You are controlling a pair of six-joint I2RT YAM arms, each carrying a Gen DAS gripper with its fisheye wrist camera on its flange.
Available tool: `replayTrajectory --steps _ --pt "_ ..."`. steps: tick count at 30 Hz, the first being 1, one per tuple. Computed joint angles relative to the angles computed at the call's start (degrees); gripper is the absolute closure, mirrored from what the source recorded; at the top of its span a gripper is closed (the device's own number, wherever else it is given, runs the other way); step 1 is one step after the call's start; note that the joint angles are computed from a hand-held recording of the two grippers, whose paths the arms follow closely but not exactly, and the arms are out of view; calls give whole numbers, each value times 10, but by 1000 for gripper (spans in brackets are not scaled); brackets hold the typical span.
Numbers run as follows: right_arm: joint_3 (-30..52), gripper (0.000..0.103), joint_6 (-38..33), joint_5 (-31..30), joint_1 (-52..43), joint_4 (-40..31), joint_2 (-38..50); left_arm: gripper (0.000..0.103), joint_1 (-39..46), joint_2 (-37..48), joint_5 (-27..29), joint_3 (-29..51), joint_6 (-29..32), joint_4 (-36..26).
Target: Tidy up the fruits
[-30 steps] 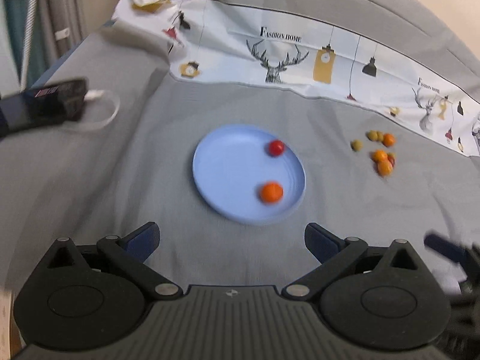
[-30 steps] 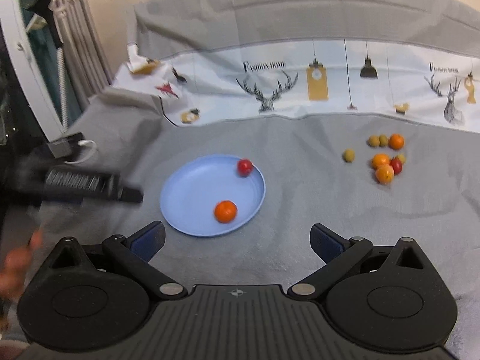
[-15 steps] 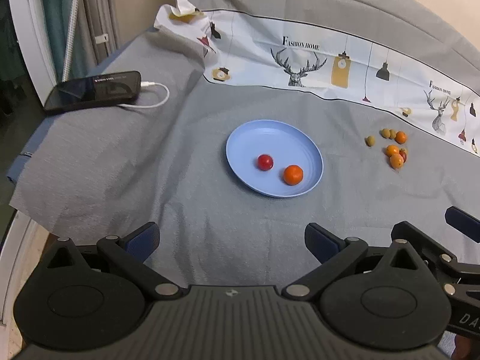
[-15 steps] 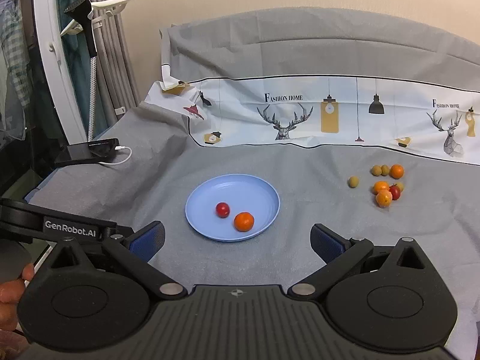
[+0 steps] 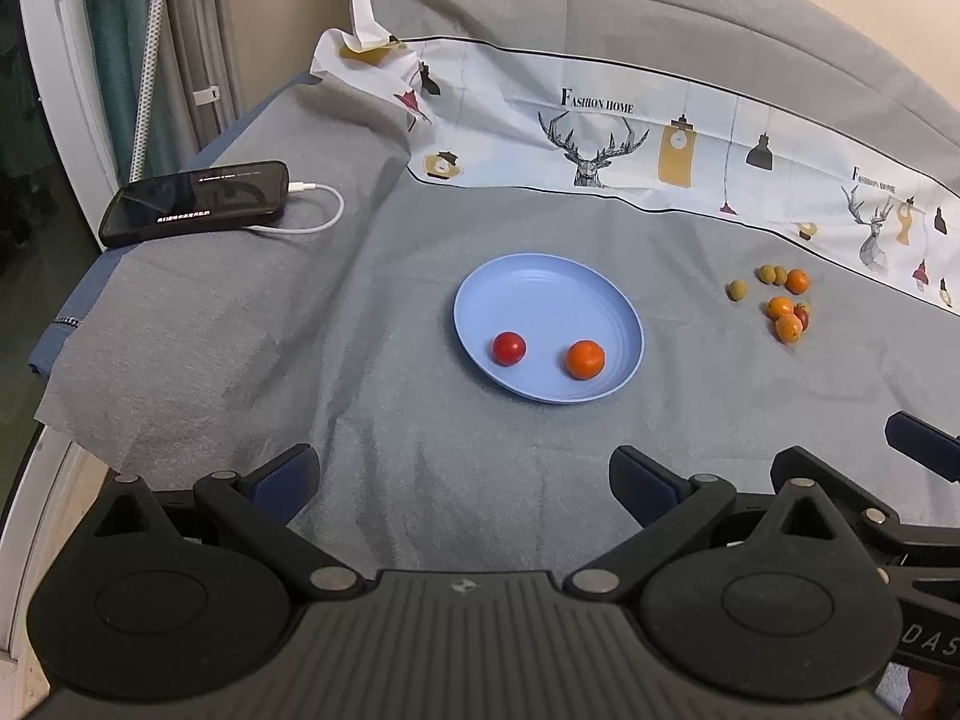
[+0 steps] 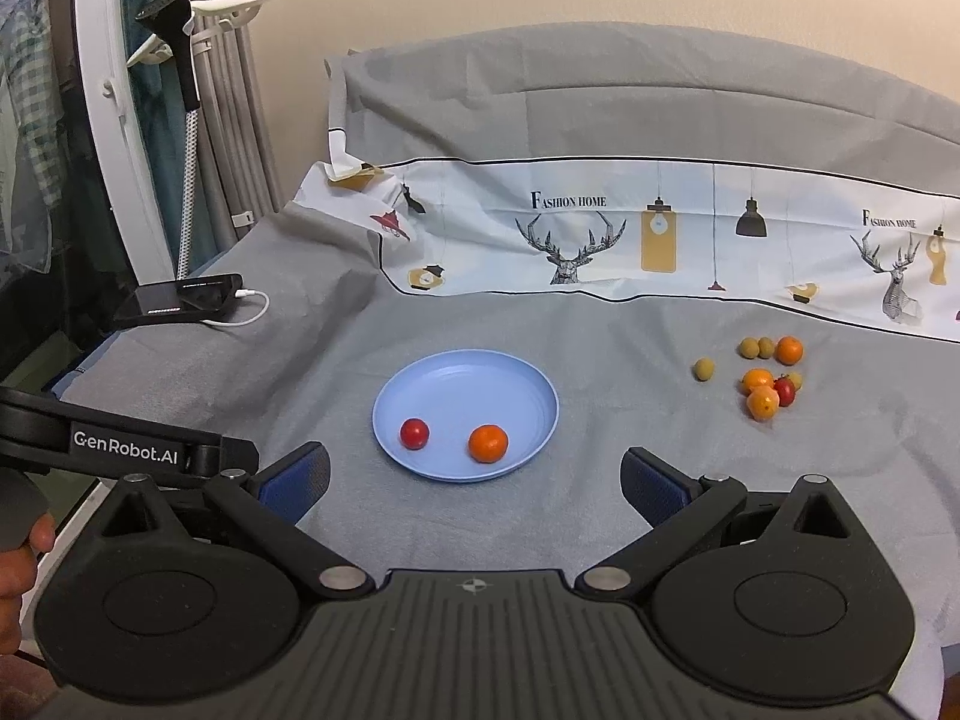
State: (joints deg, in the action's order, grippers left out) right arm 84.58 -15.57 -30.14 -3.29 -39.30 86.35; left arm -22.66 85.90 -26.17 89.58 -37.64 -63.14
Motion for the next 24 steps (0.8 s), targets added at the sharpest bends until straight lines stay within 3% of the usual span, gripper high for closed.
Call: replayTrajectory --steps 24 --pt "0 1 4 28 21 5 6 0 12 -6 -5 1 27 16"
